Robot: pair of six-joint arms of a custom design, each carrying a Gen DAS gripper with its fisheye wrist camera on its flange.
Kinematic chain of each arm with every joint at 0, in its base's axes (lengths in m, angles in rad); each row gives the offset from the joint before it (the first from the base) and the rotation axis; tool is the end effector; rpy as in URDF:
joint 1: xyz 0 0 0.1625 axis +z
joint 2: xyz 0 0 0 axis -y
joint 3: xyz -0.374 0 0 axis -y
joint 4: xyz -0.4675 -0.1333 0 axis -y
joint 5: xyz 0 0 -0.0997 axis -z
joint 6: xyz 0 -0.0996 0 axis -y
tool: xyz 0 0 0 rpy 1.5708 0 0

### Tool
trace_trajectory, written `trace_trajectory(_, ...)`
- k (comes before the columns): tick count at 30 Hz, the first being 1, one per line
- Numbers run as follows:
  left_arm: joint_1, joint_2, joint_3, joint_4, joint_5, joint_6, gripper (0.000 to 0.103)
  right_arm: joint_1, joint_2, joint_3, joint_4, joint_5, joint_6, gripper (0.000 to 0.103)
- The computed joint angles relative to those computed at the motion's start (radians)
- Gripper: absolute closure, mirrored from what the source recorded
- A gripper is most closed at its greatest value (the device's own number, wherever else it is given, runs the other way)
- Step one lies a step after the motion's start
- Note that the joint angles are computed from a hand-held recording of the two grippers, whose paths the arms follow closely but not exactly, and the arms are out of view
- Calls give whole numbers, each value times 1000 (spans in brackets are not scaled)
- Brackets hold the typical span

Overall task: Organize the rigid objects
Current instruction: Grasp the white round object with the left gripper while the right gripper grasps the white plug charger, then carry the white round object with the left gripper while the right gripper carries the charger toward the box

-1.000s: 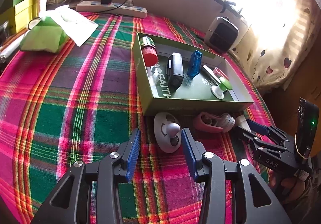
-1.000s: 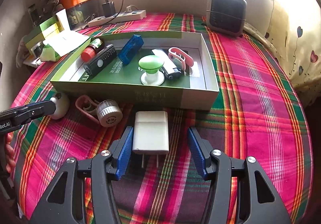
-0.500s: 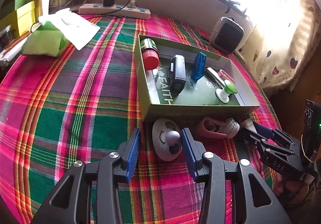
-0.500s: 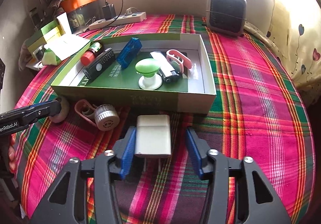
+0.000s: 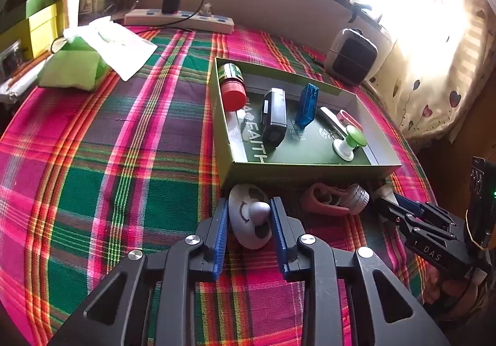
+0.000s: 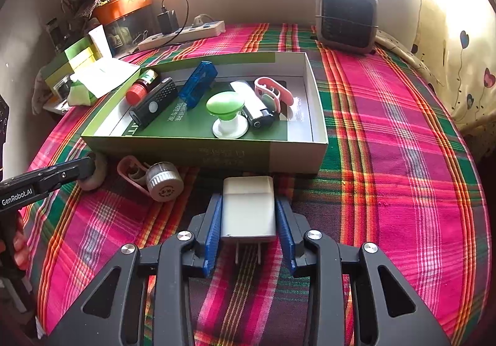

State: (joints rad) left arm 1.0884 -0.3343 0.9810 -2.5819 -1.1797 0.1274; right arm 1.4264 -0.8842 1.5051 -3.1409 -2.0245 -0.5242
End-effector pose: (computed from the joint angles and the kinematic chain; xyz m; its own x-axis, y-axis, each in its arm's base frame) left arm -0.2437 -0.8346 -0.0470 -0.8198 0.4112 -0.3986 0.5420 0.7818 -0.3083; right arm -0.0189 -0.7533 0.2087 -0.7676 0.1288 0.6279 -0.3470 0.7401 -0.5760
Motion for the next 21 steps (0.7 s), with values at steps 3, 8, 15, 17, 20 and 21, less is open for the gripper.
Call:
trace_trajectory(3,1,-2,2,-3,2,0,77,0,0,0,0,0,-1,68)
trace_trajectory(8,0,-5,7,-9,7,3,78,0,-2,3,2,3,-1,68)
trace_trajectory(15,0,-12,16,-19,0,5,78,0,-7,10,4,14,2,68)
trace_trajectory(17,-1,-17,22,-23,-1,7,78,-1,-8,12,8,18,2,68)
trace_trajectory(20,-2,-25,31,-30,-4,11,78,-1,-11,15,10,22,4,68)
trace_trajectory(21,-3,-29,37,-36,-4,14,78,-1,-12,17,11,24,5,68)
